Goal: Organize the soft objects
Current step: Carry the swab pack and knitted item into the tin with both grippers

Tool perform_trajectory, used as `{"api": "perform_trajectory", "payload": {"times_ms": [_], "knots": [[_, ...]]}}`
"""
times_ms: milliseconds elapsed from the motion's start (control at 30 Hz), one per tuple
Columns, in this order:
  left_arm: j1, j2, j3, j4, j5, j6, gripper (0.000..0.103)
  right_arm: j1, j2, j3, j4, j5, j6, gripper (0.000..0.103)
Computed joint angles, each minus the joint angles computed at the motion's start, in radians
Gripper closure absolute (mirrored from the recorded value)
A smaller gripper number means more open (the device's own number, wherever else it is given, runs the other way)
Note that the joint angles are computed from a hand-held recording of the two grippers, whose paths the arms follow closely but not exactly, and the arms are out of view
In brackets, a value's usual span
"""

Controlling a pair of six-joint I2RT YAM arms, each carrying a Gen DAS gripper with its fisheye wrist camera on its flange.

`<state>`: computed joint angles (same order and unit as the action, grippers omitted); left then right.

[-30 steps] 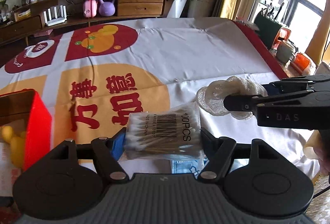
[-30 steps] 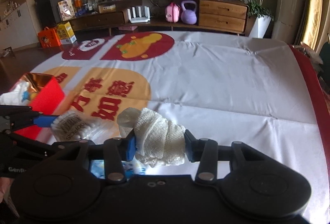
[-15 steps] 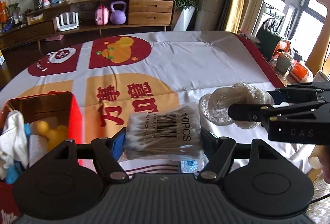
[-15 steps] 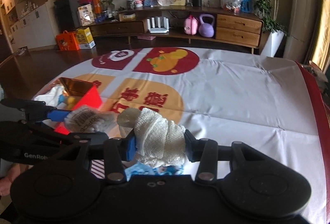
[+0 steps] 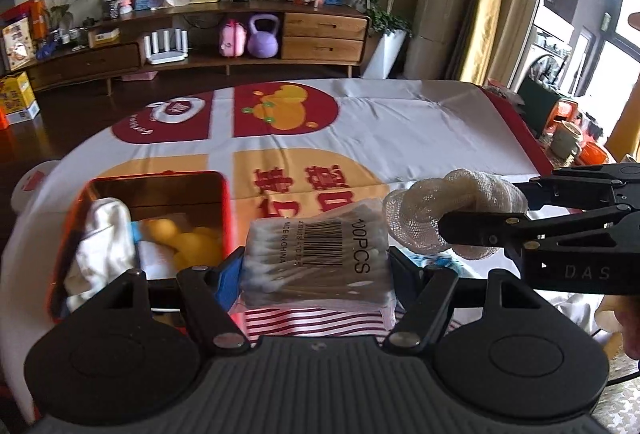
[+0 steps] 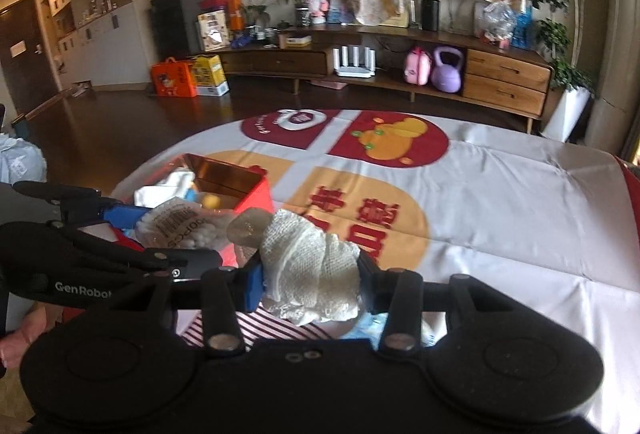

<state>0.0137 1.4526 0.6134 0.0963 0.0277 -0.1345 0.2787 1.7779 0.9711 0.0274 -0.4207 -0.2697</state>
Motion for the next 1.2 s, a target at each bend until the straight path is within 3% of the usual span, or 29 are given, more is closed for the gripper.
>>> {"api": "perform_trajectory", "payload": {"times_ms": [533, 900, 1200], "knots": [[0.288, -0.087, -0.076, -0.036, 0.116, 0.131, 0.030, 0.224, 0.087, 0.118, -0.018, 0.093, 0.063, 0.058], [0.460, 0.066, -0.024, 0.010, 0.162, 0.218, 0.030, 0.311, 0.287, 0.345, -0.082, 0.153, 0.080, 0.058], [0.490, 0.234, 0.067, 0.052, 0.153, 0.239, 0.030, 0.356, 0.485, 0.590, -0.161, 0.216, 0.096, 0.057]]}}
